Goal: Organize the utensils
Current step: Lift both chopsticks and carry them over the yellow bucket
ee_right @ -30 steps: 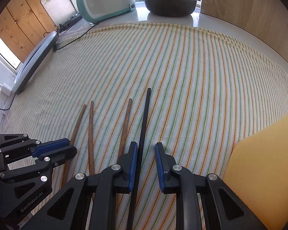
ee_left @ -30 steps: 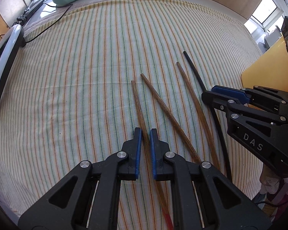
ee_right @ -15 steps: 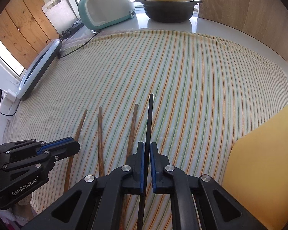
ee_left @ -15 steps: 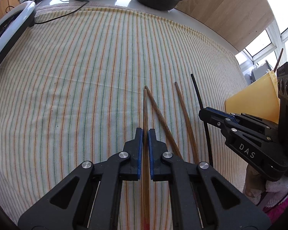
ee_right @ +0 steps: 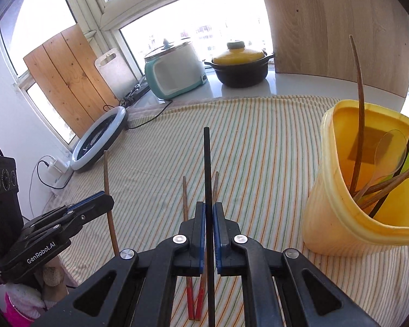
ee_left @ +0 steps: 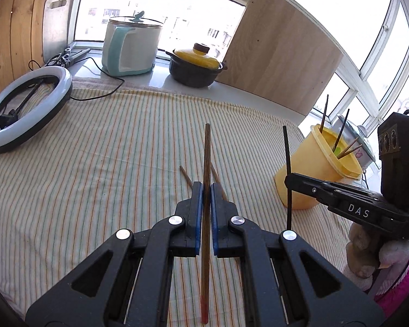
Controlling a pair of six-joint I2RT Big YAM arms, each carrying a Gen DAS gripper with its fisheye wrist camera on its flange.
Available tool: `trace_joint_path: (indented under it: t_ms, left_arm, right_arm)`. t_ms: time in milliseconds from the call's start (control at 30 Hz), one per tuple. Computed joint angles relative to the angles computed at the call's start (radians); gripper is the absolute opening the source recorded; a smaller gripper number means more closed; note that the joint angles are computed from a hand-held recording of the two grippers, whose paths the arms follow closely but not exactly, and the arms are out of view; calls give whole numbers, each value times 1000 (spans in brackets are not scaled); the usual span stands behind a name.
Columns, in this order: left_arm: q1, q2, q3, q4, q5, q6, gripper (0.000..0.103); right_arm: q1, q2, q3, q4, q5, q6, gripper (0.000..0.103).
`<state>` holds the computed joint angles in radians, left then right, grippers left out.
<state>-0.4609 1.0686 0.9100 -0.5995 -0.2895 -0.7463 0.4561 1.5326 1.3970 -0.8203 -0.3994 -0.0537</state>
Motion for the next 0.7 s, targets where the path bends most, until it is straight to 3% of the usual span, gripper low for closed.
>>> trace_joint_path:
  t_ms: [267,700]
  left_arm:
    - [-61,-50,-6,11,-90,27,4]
    - [-98,-86,4,43,-107,55,4]
  right_arm:
    - [-17,-102,-67,59,-10,-2,3]
    - [-49,-230,-144,134,-8,-22,3]
